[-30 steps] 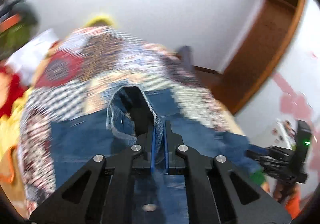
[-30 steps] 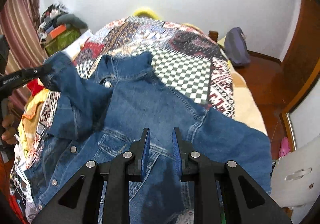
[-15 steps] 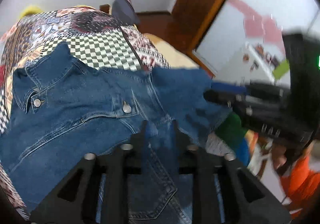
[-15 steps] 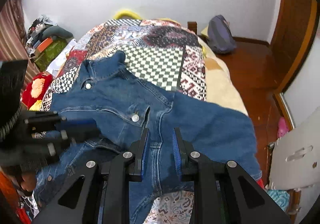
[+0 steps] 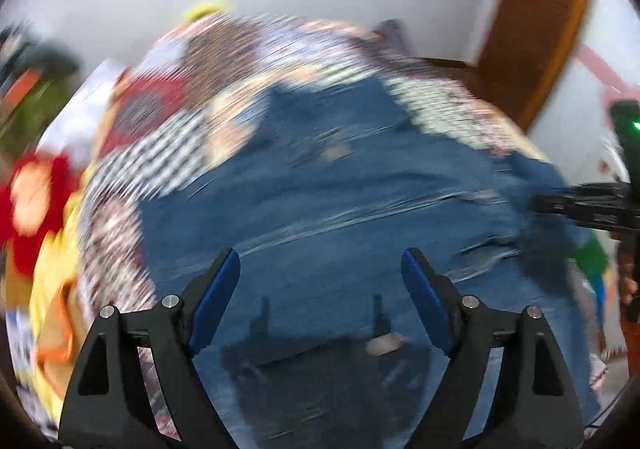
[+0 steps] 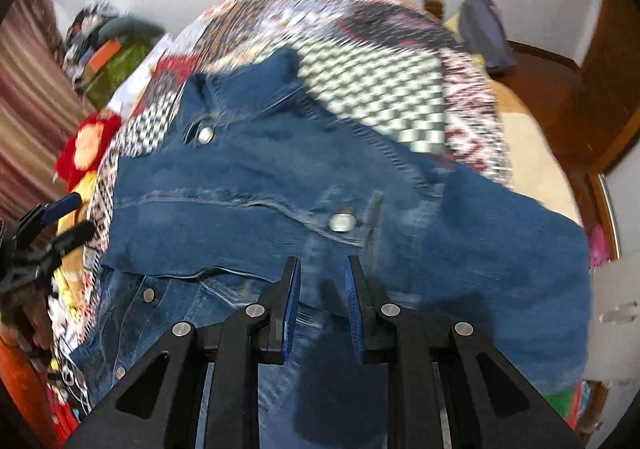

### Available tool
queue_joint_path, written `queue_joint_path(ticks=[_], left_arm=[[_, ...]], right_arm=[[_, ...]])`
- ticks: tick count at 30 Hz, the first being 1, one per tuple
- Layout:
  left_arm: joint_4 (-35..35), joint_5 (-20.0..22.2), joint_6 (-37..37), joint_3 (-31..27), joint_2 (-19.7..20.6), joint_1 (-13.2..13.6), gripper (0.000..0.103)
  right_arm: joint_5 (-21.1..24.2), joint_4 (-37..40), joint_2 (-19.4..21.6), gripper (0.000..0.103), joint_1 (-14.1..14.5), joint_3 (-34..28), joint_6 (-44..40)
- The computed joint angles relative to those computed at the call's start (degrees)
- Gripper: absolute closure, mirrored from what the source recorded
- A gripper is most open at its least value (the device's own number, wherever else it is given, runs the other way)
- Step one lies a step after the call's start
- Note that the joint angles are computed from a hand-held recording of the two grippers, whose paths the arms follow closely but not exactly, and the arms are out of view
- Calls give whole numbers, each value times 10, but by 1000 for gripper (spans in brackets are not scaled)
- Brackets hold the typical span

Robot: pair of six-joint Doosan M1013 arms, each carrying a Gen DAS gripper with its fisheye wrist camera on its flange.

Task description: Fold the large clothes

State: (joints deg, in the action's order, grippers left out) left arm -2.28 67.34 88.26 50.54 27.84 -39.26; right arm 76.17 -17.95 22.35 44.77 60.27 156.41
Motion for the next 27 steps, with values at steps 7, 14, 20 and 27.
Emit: queue_joint_path(ticks=[7,14,20,27], left_arm=[[65,14,-57,79,-21,31,21],[43,-2,-45,134,-44,47,21],[82,3,-46,163,-54,48,20],[93,19,-91,153,-33,56,20]], right_arm=[[136,-20,91,83,0,-77,-122],[202,-103,85,0,17,-66,-103],[112,-62,41,6,13,-24,-34],[1,37,25,42,-15,13,7]])
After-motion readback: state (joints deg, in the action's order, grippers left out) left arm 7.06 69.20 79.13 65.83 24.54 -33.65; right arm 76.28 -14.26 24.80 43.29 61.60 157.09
